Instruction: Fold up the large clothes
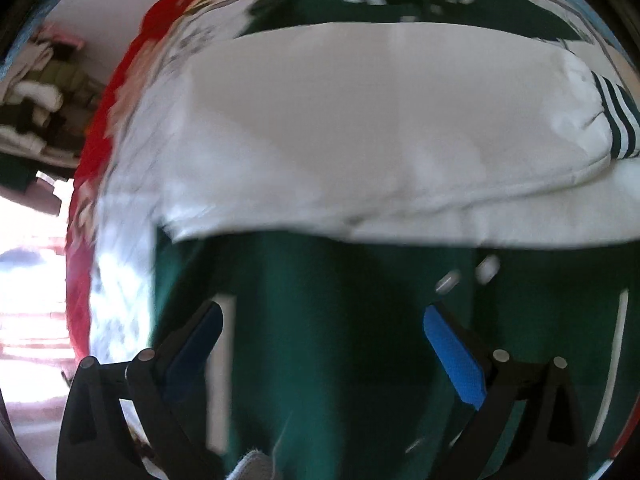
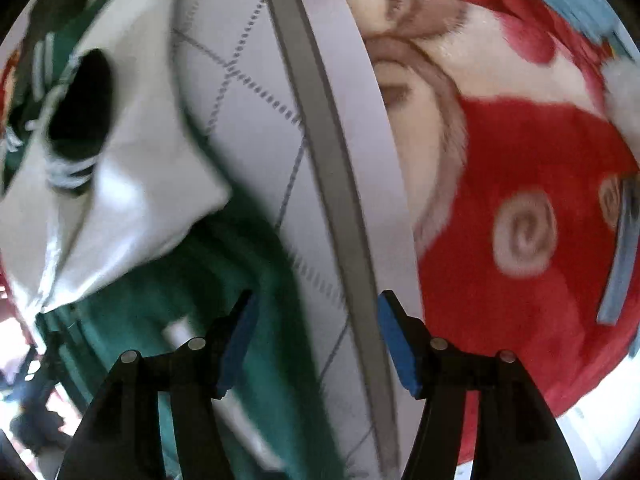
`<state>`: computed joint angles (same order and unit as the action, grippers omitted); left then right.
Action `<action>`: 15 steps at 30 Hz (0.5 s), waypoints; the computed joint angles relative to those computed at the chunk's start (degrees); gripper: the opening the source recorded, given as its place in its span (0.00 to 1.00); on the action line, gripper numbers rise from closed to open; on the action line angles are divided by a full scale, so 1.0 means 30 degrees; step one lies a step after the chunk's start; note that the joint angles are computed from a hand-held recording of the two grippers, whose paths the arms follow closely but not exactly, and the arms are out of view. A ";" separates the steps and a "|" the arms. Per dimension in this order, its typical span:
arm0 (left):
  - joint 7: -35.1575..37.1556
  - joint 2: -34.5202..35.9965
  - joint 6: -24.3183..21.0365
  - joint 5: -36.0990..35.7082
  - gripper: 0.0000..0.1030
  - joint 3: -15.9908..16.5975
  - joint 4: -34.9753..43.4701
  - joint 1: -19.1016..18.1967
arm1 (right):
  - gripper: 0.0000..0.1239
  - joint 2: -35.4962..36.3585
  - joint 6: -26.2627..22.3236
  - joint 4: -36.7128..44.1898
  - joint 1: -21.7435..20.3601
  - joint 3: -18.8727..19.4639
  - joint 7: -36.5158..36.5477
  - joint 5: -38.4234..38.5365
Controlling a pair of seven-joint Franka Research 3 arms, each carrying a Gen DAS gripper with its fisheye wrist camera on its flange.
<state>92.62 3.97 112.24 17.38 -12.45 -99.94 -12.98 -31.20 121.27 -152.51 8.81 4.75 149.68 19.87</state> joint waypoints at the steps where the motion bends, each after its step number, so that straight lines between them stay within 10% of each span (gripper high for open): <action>1: 0.0198 -0.0424 -0.0217 -0.0023 1.00 0.0220 -0.0233 0.0246 | 0.51 -0.0417 -0.0245 0.0020 0.0109 -0.0174 -0.0056 0.0340; 9: 0.1752 -0.3262 0.0890 0.2481 1.00 0.1689 -0.4305 0.2666 | 0.51 -0.0405 0.1177 0.0828 0.3420 0.1393 0.1582 0.4769; 15: 0.2036 -0.3427 0.3625 0.3706 1.00 0.2057 -0.7062 0.3711 | 0.51 0.4028 0.4240 0.3194 0.5858 0.2421 0.2218 0.6213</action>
